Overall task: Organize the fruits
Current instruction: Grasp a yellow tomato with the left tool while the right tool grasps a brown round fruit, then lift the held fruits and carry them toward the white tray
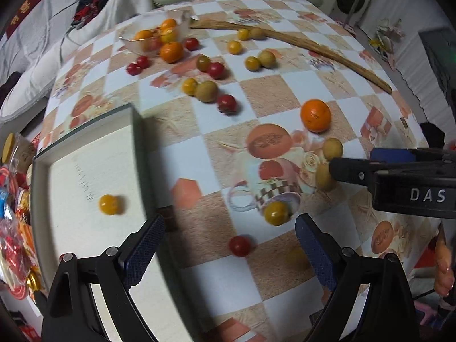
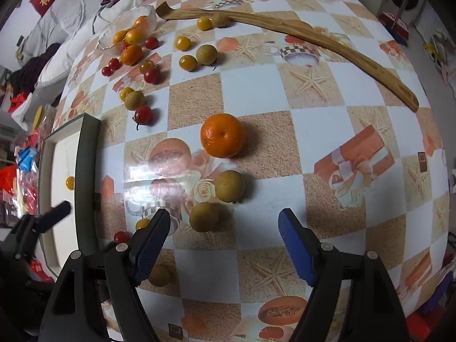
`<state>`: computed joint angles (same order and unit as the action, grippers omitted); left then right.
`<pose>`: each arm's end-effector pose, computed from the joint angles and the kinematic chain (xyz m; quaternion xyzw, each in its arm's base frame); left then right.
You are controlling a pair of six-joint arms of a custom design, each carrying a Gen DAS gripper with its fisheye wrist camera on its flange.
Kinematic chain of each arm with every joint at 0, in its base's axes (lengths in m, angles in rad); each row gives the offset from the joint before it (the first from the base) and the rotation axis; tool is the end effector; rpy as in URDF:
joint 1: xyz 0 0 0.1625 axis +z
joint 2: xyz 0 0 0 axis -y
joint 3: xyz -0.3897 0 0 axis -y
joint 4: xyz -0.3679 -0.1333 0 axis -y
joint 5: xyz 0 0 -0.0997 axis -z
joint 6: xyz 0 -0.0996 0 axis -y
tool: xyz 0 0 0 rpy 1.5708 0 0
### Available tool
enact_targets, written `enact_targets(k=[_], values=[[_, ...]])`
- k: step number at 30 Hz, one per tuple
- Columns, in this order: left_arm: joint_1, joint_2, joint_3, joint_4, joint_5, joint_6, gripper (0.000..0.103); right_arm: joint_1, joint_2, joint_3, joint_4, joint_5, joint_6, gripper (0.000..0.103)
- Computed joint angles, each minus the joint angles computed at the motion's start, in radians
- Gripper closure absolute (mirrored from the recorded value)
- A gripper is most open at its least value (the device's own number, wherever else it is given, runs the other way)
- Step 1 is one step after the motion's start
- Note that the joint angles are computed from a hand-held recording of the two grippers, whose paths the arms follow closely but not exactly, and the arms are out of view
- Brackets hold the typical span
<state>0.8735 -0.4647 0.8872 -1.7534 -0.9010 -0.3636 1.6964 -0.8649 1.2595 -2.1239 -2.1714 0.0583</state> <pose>-0.3399 -0.7096 0.0868 0.1945 0.9181 -0.0676 0.3386 0.1646 -0.6887 0.2522 0.0086 -0.9525 0.1024 0.2867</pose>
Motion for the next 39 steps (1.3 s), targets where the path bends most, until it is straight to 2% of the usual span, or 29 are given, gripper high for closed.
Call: enact_targets(k=[5, 9, 14, 17, 19, 22, 24, 25, 28, 30, 34, 39], values=[[-0.004, 0.035, -0.012, -0.006, -0.013, 0.062, 0.009, -0.013, 0.021, -0.035, 0.019, 0.025, -0.003, 0.023], [-0.001, 0.062, -0.039, 0.002, -0.021, 0.065, 0.009, -0.022, 0.041, -0.064, 0.034, 0.037, -0.015, 0.037], [0.000, 0.093, -0.076, 0.018, -0.020, 0.056, 0.010, -0.032, 0.063, -0.098, 0.072, 0.054, -0.014, 0.049], [0.001, 0.115, -0.110, 0.065, -0.023, 0.047, 0.029, -0.034, 0.070, -0.105, 0.087, 0.062, -0.014, 0.054], [0.003, 0.129, -0.132, 0.110, -0.020, 0.022, 0.030, -0.034, 0.073, -0.108, 0.094, 0.063, -0.016, 0.057], [0.002, 0.120, -0.113, 0.093, -0.020, 0.015, 0.030, -0.033, 0.078, -0.109, 0.097, 0.063, -0.021, 0.064], [0.002, 0.112, -0.099, 0.079, -0.023, 0.020, 0.034, -0.032, 0.080, -0.110, 0.095, 0.059, -0.026, 0.076], [0.001, 0.109, -0.091, 0.069, -0.023, 0.024, 0.037, -0.034, 0.080, -0.109, 0.094, 0.065, -0.026, 0.076], [0.000, 0.106, -0.081, 0.042, -0.025, 0.038, 0.050, -0.037, 0.077, -0.107, 0.082, 0.074, -0.034, 0.076], [0.001, 0.096, -0.065, 0.018, -0.032, 0.041, 0.070, -0.041, 0.071, -0.102, 0.074, 0.085, -0.036, 0.076], [0.021, 0.078, -0.071, -0.007, -0.096, 0.003, 0.071, -0.048, 0.045, -0.078, 0.054, 0.113, -0.040, 0.076], [0.038, 0.034, -0.034, -0.045, -0.127, -0.021, 0.071, -0.047, 0.022, -0.053, 0.038, 0.115, -0.040, 0.076]])
